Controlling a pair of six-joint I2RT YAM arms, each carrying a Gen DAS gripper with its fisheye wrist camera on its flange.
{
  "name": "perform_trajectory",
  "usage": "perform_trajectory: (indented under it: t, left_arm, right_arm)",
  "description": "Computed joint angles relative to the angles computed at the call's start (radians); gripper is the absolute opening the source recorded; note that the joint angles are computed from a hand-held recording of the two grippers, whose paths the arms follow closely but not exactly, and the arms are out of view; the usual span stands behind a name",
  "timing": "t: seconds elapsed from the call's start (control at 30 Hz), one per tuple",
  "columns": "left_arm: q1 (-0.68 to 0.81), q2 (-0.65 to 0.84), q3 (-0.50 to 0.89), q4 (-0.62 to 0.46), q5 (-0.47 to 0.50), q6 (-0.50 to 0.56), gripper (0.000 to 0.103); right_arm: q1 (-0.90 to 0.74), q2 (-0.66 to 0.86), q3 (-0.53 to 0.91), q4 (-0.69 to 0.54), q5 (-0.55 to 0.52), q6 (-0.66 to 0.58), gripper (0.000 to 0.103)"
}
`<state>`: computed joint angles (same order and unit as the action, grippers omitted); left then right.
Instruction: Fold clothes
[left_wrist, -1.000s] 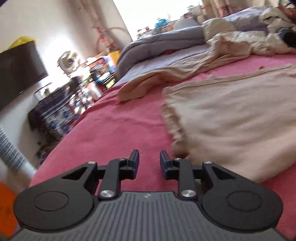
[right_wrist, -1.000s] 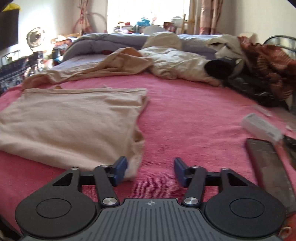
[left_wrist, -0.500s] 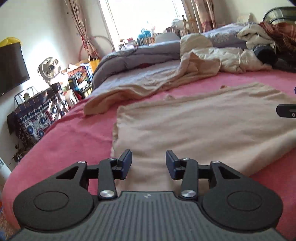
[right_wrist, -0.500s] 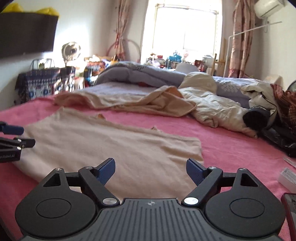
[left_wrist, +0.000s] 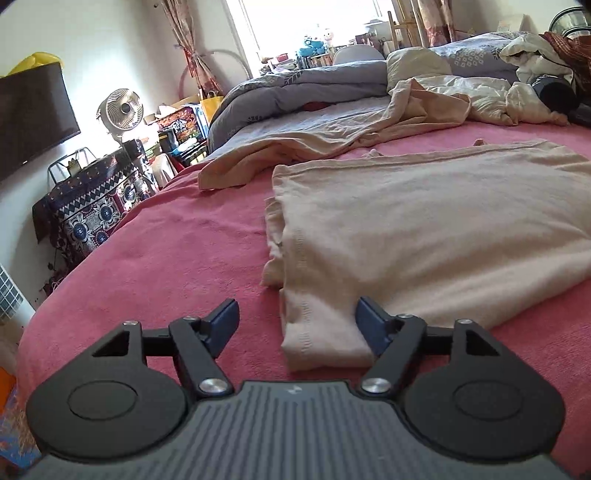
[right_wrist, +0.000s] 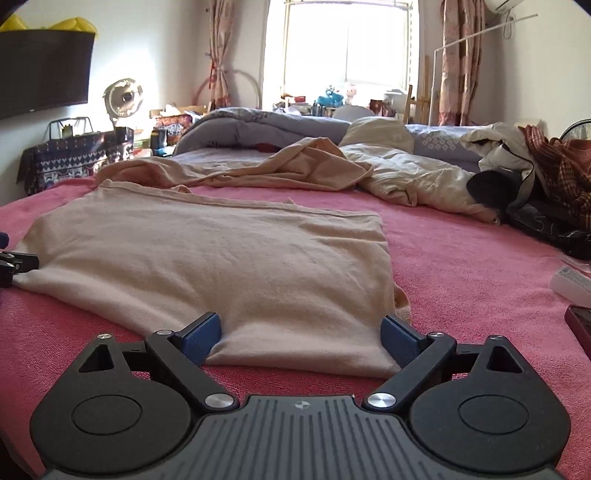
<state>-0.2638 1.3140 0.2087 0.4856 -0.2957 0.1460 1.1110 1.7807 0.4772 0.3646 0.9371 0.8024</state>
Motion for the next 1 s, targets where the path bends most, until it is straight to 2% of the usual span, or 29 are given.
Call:
perform_trajectory:
  t: [0.07,0.17,0.27,0.3,0.37,0.4,0.47,0.53,0.63,0.7,0.83,0.87,0.9,0.93,1.0]
  left_arm:
    - [0.025,-0.037,-0.004,-0.040,0.010,0.013,0.075]
    - [0.058,-0.111,-0.002,-0.128,0.014,0.049,0.075]
    - [0.073,-0.202,0.007,-0.226,0.004,0.099,0.076]
    - [0.073,-0.231,0.016,-0.261,0.004,0.105,0.076]
    - [0.054,-0.278,0.036,-0.301,-0.025,0.103,0.074]
    - [0.047,-0.303,0.046,-0.306,-0.017,0.094,0.074]
    - [0.043,-0.339,0.084,-0.329,0.049,0.047,0.074]
    - [0.026,-0.318,0.135,-0.333,0.124,-0.008,0.076]
    - [-0.031,-0.183,0.191,-0.252,0.158,-0.052,0.078]
    - [-0.071,-0.067,0.219,-0.211,0.118,-0.060,0.078]
    - [-0.104,0.110,0.235,-0.177,0.043,-0.031,0.078]
    - [-0.096,0.133,0.229,-0.176,0.032,-0.024,0.079]
    - [-0.079,0.138,0.203,-0.147,0.040,-0.016,0.080]
    - [-0.050,0.125,0.163,-0.105,0.072,-0.005,0.081]
    - [0.004,0.093,0.142,-0.126,0.109,0.005,0.083]
  right_arm:
    - [-0.006,-0.030,-0.009,-0.018,-0.027,-0.007,0.094]
    - [-0.003,-0.126,-0.024,-0.122,-0.084,-0.004,0.094]
    - [0.009,-0.229,-0.008,-0.331,-0.132,0.028,0.100]
    - [0.017,-0.256,-0.003,-0.389,-0.124,0.042,0.100]
    - [0.035,-0.325,-0.025,-0.414,-0.071,0.041,0.100]
    - [0.029,-0.365,-0.042,-0.385,-0.050,0.015,0.100]
    - [-0.028,-0.425,-0.078,-0.245,-0.066,-0.103,0.101]
    - [-0.113,-0.415,-0.086,-0.080,-0.140,-0.250,0.102]
    - [-0.238,-0.304,-0.043,0.105,-0.289,-0.438,0.102]
    - [-0.294,-0.224,-0.004,0.152,-0.389,-0.480,0.102]
    - [-0.343,-0.103,0.036,0.102,-0.530,-0.488,0.103]
    - [-0.339,-0.076,0.004,0.153,-0.534,-0.497,0.103]
    - [-0.332,-0.067,-0.053,0.257,-0.528,-0.498,0.103]
    - [-0.331,-0.085,-0.081,0.273,-0.536,-0.479,0.103]
    - [-0.320,-0.113,-0.115,0.277,-0.532,-0.462,0.103]
